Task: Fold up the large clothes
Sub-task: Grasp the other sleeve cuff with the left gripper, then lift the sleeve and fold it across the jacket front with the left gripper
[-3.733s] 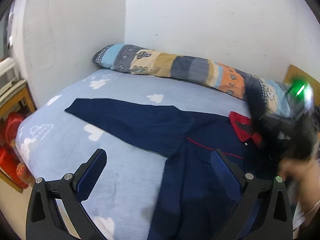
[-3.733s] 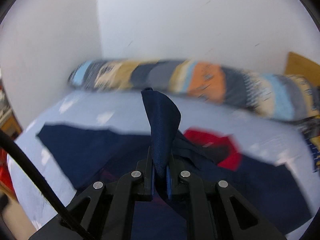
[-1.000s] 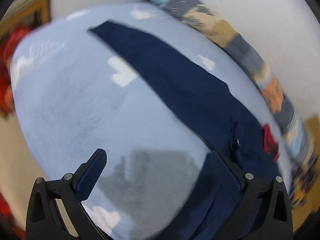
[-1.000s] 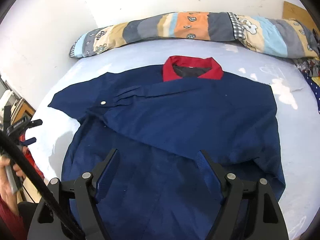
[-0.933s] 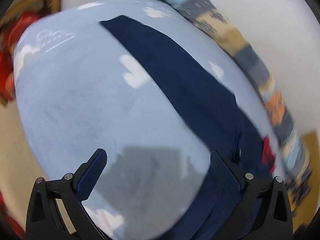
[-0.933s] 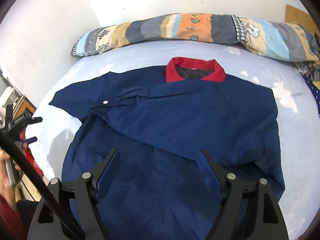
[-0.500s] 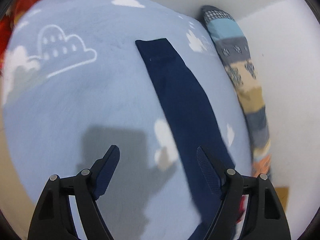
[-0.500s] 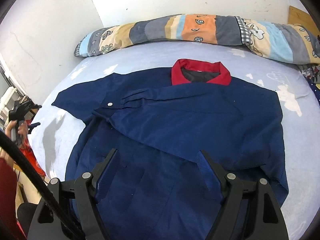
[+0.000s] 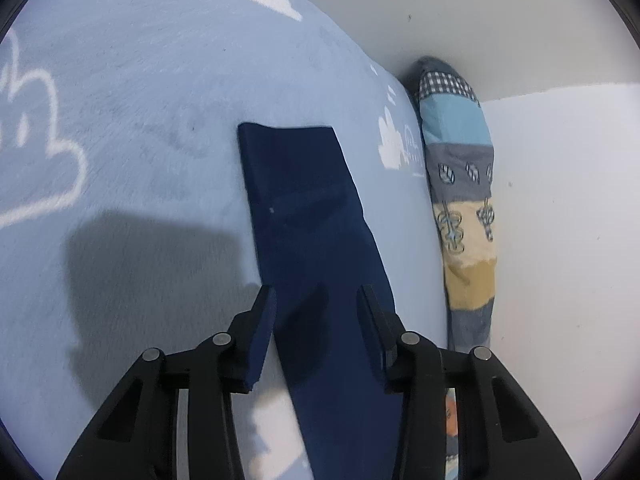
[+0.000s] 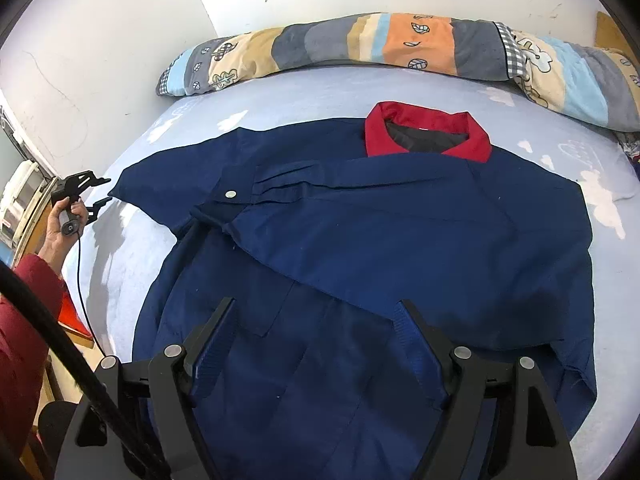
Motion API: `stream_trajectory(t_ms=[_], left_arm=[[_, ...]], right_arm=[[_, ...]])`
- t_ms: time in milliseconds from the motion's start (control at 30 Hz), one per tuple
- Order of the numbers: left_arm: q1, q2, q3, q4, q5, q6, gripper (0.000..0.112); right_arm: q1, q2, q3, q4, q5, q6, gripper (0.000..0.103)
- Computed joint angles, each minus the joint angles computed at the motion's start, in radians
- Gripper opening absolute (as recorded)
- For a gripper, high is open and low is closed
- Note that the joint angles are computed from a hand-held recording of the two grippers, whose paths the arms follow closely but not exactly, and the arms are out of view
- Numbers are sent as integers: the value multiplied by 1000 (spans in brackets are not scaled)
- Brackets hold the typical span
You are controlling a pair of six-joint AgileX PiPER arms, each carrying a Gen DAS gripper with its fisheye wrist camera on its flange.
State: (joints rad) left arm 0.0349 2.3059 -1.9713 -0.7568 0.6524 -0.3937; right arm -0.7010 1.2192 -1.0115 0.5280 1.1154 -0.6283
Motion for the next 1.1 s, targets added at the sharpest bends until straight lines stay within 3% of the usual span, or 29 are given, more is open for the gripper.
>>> stream_trajectory(t_ms=[200,333,467,500,533,633,800,967,1100], left_arm=[[27,67,-9,-73,-66,31,39],[35,118,-19,-219,-147,126,34],[36,202,-99,-453,-210,271,31],[31,225,-138,-432,-214,249,22],[27,244,-172,-428,-214,256,5],[5,243,-212,-307,-230,202,5],[-12,122,-96,-339,-252,336,5],[-53,10,-102,-189,-203,274,5],[-112,-29,-215,-43,-125,157,5]], right_arm=[[20,3,9,-17,-41,6,84],[15,23,7,-12,-51,7,84],[15,33,17,-25,-69,8,84],[15,37,17,-26,-71,8,84],[19,41,17,-32,-74,13,84],[22,44,13,-38,-81,23,84],[-22,26,-3,-5,-68,3,84],[-130,18,-49,53,-18,-25,84],[-227,25,-96,105,19,-50,84]])
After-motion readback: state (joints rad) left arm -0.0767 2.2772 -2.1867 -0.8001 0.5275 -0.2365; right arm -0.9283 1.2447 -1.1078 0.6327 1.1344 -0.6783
